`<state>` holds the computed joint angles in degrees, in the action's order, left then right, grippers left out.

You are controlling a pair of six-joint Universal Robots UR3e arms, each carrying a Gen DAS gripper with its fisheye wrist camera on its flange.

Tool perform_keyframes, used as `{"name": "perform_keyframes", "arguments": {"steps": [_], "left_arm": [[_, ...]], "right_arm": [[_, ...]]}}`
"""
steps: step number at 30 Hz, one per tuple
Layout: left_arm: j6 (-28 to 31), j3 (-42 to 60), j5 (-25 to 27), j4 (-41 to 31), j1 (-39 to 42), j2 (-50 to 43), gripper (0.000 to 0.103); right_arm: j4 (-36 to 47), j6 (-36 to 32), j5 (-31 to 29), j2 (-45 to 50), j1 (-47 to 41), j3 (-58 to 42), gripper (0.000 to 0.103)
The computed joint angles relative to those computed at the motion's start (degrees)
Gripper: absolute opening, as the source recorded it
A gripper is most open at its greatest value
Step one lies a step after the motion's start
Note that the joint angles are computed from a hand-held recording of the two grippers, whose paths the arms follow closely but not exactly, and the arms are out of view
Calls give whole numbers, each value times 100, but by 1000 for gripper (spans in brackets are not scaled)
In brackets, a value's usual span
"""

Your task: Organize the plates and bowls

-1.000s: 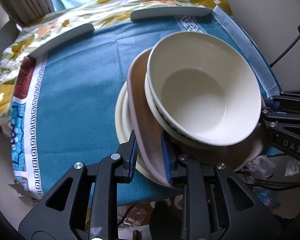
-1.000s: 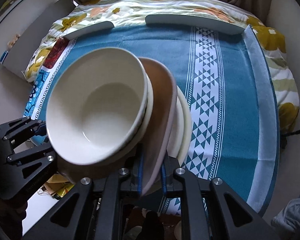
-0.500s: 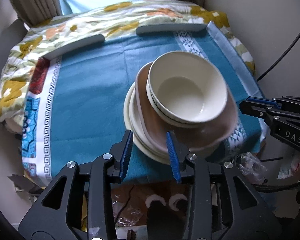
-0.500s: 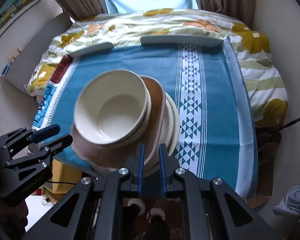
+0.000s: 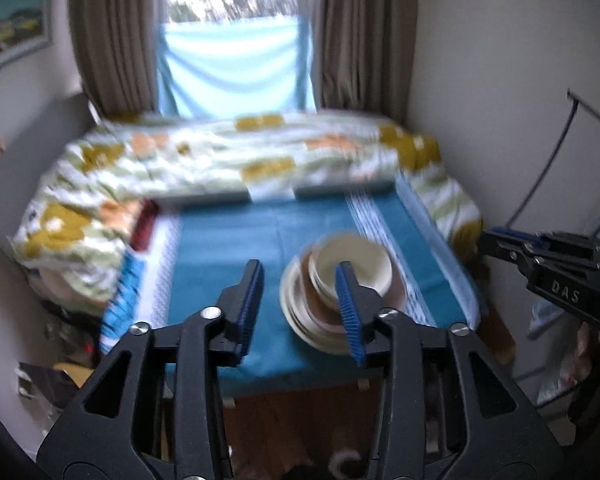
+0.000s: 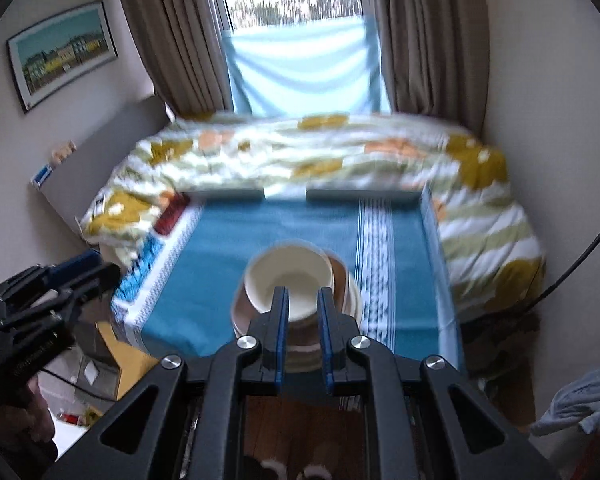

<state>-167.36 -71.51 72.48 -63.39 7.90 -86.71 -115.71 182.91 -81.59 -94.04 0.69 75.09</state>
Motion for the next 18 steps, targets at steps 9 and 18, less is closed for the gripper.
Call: {"name": "perform_keyframes", "arguments": {"steps": [9, 18], "left_arm": [[-387, -124, -562, 1249, 932, 628, 103], [-305, -930, -562, 2022, 978, 933, 103]], "right_arm": [[-1127, 320, -890, 34, 541, -291, 103], [-1913, 602, -1684, 67, 953, 19, 103]]}}
